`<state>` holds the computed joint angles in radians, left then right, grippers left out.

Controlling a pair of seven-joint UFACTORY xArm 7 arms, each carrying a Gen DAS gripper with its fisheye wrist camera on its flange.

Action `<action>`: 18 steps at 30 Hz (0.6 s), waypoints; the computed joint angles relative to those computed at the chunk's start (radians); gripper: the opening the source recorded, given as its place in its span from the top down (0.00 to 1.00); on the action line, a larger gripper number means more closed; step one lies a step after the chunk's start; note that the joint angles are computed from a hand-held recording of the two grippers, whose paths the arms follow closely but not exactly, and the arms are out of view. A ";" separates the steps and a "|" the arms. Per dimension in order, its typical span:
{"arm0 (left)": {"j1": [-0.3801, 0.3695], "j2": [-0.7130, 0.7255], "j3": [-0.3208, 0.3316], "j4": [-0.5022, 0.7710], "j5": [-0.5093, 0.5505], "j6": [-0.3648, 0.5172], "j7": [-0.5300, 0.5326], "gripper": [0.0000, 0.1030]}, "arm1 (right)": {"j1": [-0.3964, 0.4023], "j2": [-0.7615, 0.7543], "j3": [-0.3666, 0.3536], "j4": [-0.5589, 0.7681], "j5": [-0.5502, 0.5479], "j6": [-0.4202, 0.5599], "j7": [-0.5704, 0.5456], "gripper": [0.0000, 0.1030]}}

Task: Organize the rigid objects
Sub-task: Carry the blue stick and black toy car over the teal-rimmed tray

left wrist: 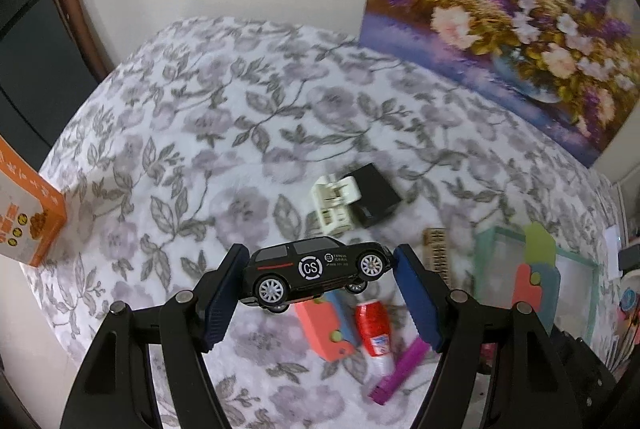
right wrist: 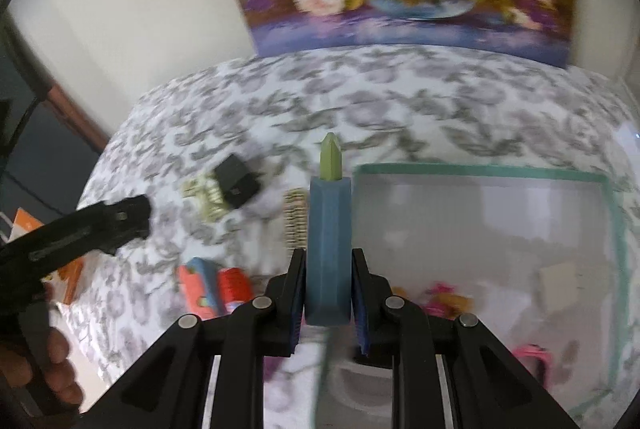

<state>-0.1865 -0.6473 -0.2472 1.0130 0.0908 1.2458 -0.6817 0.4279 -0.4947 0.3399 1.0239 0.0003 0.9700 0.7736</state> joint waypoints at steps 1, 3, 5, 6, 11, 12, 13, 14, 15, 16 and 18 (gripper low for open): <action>-0.003 0.007 -0.012 0.013 0.003 0.003 -0.004 0.27 | -0.004 -0.017 -0.007 -0.009 -0.003 0.014 0.001 0.78; -0.011 0.019 -0.029 0.033 0.005 0.009 -0.011 0.27 | -0.014 -0.053 -0.022 -0.031 -0.005 0.034 -0.001 0.78; -0.023 0.036 -0.049 0.052 0.007 0.012 -0.021 0.27 | -0.028 -0.095 -0.038 -0.060 0.000 0.050 -0.002 0.78; -0.032 0.050 -0.060 0.064 0.007 0.011 -0.024 0.27 | -0.036 -0.114 -0.044 -0.073 0.002 0.056 -0.003 0.78; -0.084 0.114 -0.095 0.106 0.005 -0.014 -0.036 0.27 | -0.089 -0.216 -0.082 -0.139 0.014 0.108 -0.003 0.78; -0.100 0.131 -0.102 0.115 -0.001 -0.028 -0.035 0.27 | -0.101 -0.238 -0.091 -0.154 0.016 0.119 -0.003 0.78; -0.112 0.145 -0.106 0.121 -0.003 -0.037 -0.035 0.27 | -0.112 -0.250 -0.095 -0.161 0.016 0.128 -0.004 0.78; -0.125 0.159 -0.109 0.127 -0.005 -0.046 -0.036 0.27 | -0.125 -0.265 -0.100 -0.168 0.014 0.142 -0.007 0.78; -0.137 0.174 -0.114 0.135 -0.007 -0.053 -0.038 0.27 | -0.136 -0.277 -0.102 -0.174 0.011 0.152 -0.010 0.78; -0.150 0.193 -0.121 0.144 -0.007 -0.060 -0.039 0.27 | -0.148 -0.293 -0.109 -0.183 0.006 0.164 -0.015 0.78; -0.174 0.226 -0.133 0.162 0.000 -0.067 -0.044 0.27 | -0.166 -0.319 -0.116 -0.195 0.004 0.181 -0.024 0.78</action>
<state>-0.3602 -0.4212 -0.3798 1.1745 0.0910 1.1785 -0.7257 0.2617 -0.8132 0.2243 0.8293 0.0048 1.1505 0.7497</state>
